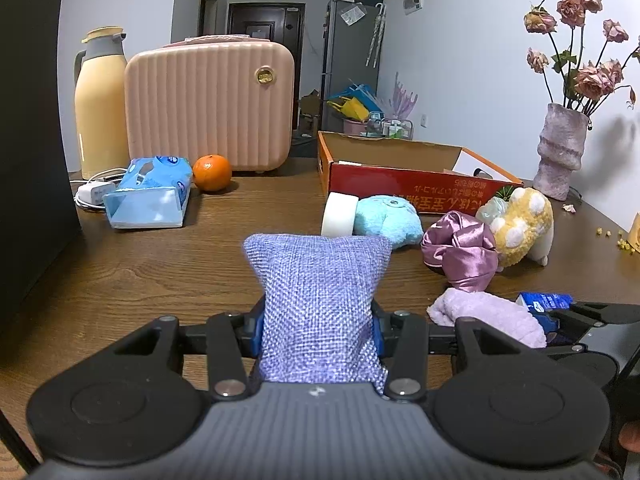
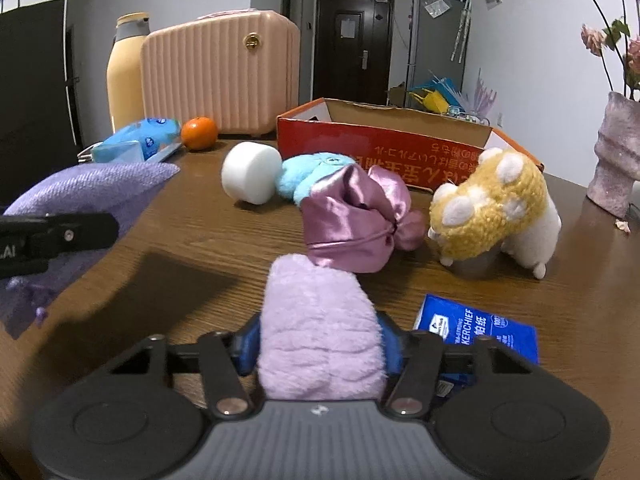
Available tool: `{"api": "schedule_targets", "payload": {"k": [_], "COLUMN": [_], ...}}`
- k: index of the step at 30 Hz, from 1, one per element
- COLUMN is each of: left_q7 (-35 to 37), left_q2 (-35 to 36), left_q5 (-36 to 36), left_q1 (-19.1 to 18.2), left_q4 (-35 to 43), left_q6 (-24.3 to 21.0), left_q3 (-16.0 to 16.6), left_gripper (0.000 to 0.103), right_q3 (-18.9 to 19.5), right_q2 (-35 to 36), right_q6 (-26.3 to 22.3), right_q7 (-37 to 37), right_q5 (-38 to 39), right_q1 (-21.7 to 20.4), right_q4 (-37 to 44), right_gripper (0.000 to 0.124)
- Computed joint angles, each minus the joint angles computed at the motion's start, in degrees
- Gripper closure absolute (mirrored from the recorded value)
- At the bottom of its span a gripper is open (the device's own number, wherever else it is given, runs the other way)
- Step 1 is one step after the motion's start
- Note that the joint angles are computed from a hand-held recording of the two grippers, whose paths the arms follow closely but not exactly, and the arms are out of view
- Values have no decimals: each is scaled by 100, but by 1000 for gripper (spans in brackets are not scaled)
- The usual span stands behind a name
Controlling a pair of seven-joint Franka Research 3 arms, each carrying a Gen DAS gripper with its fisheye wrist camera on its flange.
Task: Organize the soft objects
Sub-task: 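Close the right gripper on the lilac fuzzy roll and lift it, then carry the purple bag and lilac roll up over the cardboard box with both grippers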
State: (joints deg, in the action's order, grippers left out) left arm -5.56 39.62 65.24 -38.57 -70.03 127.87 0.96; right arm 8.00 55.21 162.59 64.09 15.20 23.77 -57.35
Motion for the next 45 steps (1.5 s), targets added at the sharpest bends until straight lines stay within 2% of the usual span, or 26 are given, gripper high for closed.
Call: {"api": "schedule_targets", "payload": {"k": [10,15,18,21,23,24,26,28,31,38,45], "left_q7": [25,7,-10,-38,-73,-92,-119,-122,-114,-199,-243], "left_q2": [-24,-47,-64,-79,-103,-113,-125,-126,-117,-114,45], "left_q5": [-18,-26,-13,2,24,38,58,59,58,166,451], "left_q1": [22,41,46,52,55,56,62,71,74,30,-144], "left_q4": [-49,-89,-119,-143,-177,-191,-211,-216,-200,-202,26], "left_q6": [106,147,173,197,219,228,241,245,235,178,-167], "left_q3": [-9,-17,-16,-17,-15,-15,-18,-28,-33,-2,97], "left_gripper": [57,57,57,57,57,57,57,57,57,57,57], "right_q3": [71,207,542,1060,1636,2096,2762,3115,3337,3458,3608], "right_q2": [57,-15,-168,-317,-389,-374,-269,-185,-100,-24,83], "right_q6": [-181,6,445,1082,1713,2039,2449,2751,2916,3064,3231], "right_q7": [-55,-216,-585,-1184,-1767,-2099,-2410,-2420,-2241,-1793,-1320], "right_q5": [85,212,448,710,813,805,621,384,128,-396,-926], "right_q1": [-60,-142,-339,-626,-941,-1211,-1611,-1835,-1994,-2132,-2283], "right_q4": [138,-23,-387,-824,-1185,-1362,-1538,-1649,-1674,-1732,-1752], "right_gripper": [71,80,82,83,84,84,85,85,85,85,85]}}
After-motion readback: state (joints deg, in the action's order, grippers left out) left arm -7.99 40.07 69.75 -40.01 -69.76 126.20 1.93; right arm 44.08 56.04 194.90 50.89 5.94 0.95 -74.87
